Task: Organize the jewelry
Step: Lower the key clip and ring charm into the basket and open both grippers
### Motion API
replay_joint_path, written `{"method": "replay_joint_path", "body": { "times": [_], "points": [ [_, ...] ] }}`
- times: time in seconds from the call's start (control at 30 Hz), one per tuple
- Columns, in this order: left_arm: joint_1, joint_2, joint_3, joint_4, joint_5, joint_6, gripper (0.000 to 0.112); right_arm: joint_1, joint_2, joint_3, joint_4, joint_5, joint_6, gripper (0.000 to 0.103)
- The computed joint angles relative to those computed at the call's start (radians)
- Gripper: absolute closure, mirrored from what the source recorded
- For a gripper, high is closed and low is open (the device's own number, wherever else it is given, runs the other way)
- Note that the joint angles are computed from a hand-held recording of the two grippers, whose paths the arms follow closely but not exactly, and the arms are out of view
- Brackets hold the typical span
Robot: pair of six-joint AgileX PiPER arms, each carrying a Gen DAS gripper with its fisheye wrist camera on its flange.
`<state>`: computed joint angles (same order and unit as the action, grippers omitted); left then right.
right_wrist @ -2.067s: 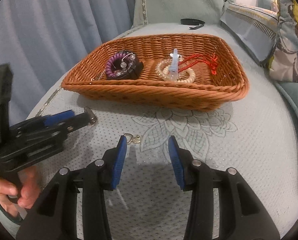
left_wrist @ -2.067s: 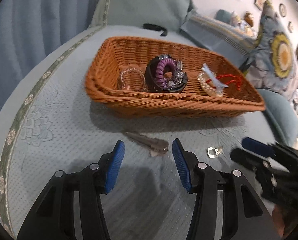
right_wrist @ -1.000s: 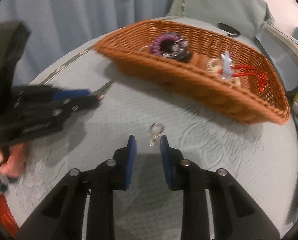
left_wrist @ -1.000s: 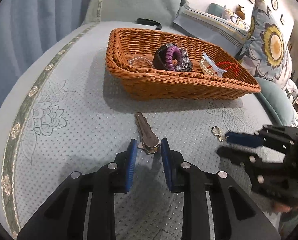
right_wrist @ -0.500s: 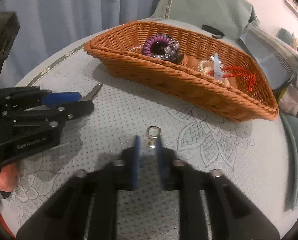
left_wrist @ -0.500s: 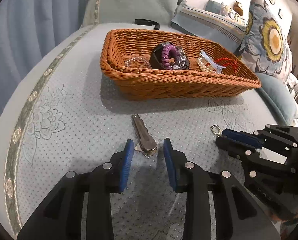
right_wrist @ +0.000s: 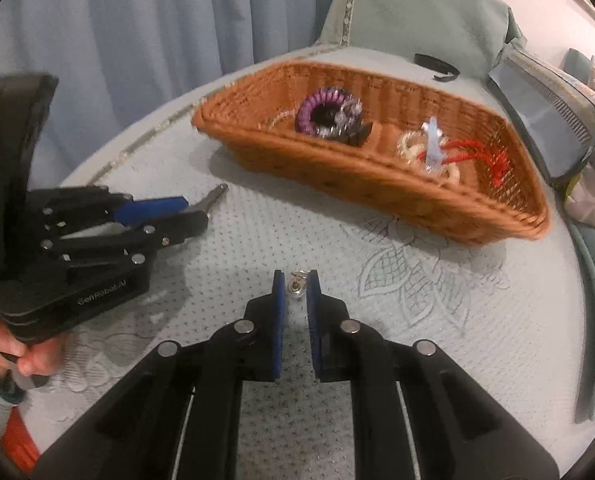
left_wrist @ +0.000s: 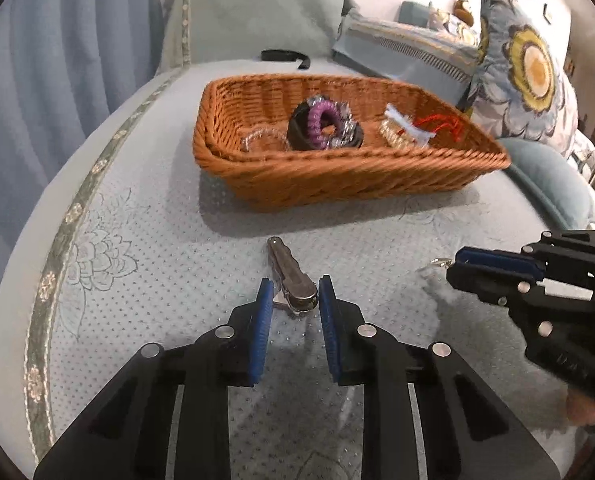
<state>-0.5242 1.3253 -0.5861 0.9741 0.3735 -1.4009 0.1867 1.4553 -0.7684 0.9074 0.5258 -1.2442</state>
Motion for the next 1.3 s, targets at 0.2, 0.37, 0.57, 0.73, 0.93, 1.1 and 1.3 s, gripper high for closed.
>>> {"method": "replay_joint_path", "body": {
  "times": [0.2, 0.37, 0.57, 0.73, 0.93, 1.1, 1.3],
  "points": [
    [-0.113, -0.136, -0.021, 0.033, 0.107, -0.038, 0.091, -0.112, -0.071, -0.055, 0.031, 0.174, -0.008, 0.094],
    [-0.197, -0.155, -0.104, 0.107, 0.209, -0.082, 0.091, -0.177, -0.09, -0.135, 0.066, 0.229, 0.017, 0.094],
    [-0.052, -0.079, -0.234, 0.073, 0.117, 0.03, 0.091, -0.14, 0.021, -0.318, -0.014, 0.179, 0.15, 0.094],
    [0.105, 0.061, -0.353, -0.062, -0.012, 0.222, 0.091, -0.068, 0.203, -0.521, -0.142, 0.153, 0.348, 0.094],
    [0.165, 0.196, -0.412, -0.087, -0.058, 0.272, 0.09, -0.009, 0.408, -0.726, -0.308, 0.191, 0.581, 0.094],
    [0.219, 0.262, -0.412, -0.158, -0.14, 0.326, 0.091, -0.006, 0.496, -0.793, -0.318, 0.216, 0.629, 0.094],
    [0.23, 0.271, -0.391, -0.112, -0.17, 0.274, 0.091, -0.012, 0.514, -0.794, -0.301, 0.213, 0.625, 0.094]
  ]
}}
